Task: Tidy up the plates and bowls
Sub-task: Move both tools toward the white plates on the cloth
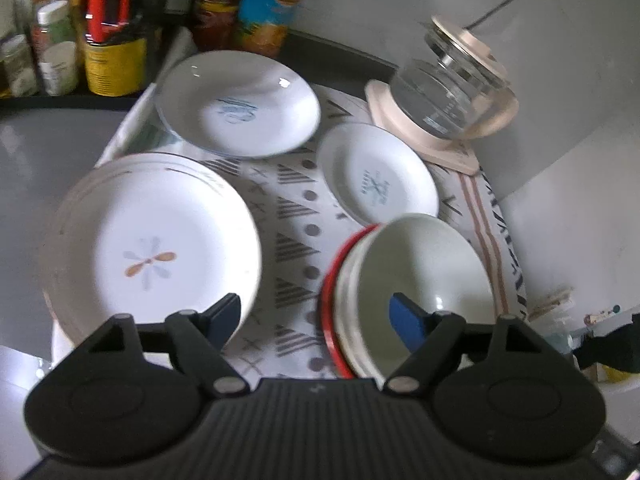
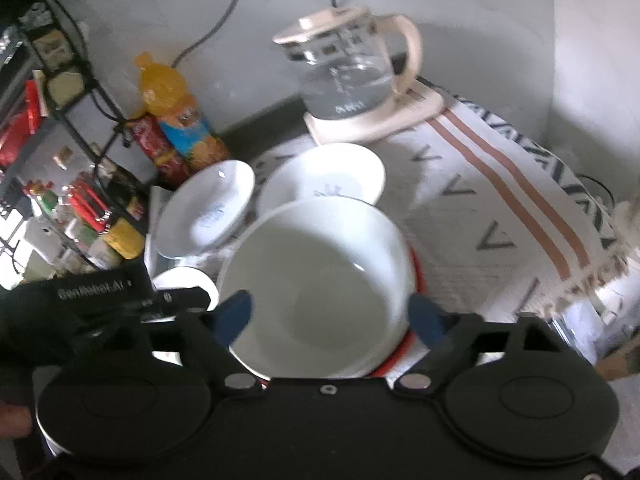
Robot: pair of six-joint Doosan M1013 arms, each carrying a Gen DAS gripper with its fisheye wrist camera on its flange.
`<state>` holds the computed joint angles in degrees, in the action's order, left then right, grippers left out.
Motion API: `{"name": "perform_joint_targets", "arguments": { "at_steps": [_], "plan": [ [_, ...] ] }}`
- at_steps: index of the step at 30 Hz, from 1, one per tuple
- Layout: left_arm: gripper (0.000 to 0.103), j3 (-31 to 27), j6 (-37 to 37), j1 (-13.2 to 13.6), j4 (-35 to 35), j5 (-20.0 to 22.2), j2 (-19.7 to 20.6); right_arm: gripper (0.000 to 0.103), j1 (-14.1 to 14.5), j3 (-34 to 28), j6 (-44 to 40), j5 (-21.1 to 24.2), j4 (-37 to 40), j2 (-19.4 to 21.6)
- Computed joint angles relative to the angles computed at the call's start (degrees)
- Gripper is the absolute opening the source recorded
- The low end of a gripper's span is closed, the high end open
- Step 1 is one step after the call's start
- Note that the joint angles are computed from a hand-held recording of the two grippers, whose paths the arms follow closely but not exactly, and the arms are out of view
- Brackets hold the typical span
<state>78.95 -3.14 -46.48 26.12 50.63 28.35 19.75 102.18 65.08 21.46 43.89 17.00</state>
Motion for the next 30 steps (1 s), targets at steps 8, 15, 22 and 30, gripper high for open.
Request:
{"name": "perform_joint_targets", "arguments": {
  "at_steps": [8, 15, 22, 30],
  "plan": [
    [0.086, 3.4, -3.1, -0.5, 3.1, 3.4, -2.4, 0.103, 2.2, -1.4, -4.2, 0.7, 1.7, 0.6],
    [0.087, 6.4, -6.5, -0.8, 4.2, 4.7, -4.2, 0.103, 3.9, -2.4, -3.3, 1.7, -0.8, 1.1],
    [0.087, 8.0, -9.0, -1.0, 4.8, 6.0, -5.4, 0.103, 5.0, -3.5, -4.8, 2.7, -1.2, 1.7],
    [0.087, 8.9, -11.6, -0.1, 5.1, 7.1, -5.9, 0.103, 5.9, -6.5, -5.2, 4.9, -2.7, 3.8]
  ]
}}
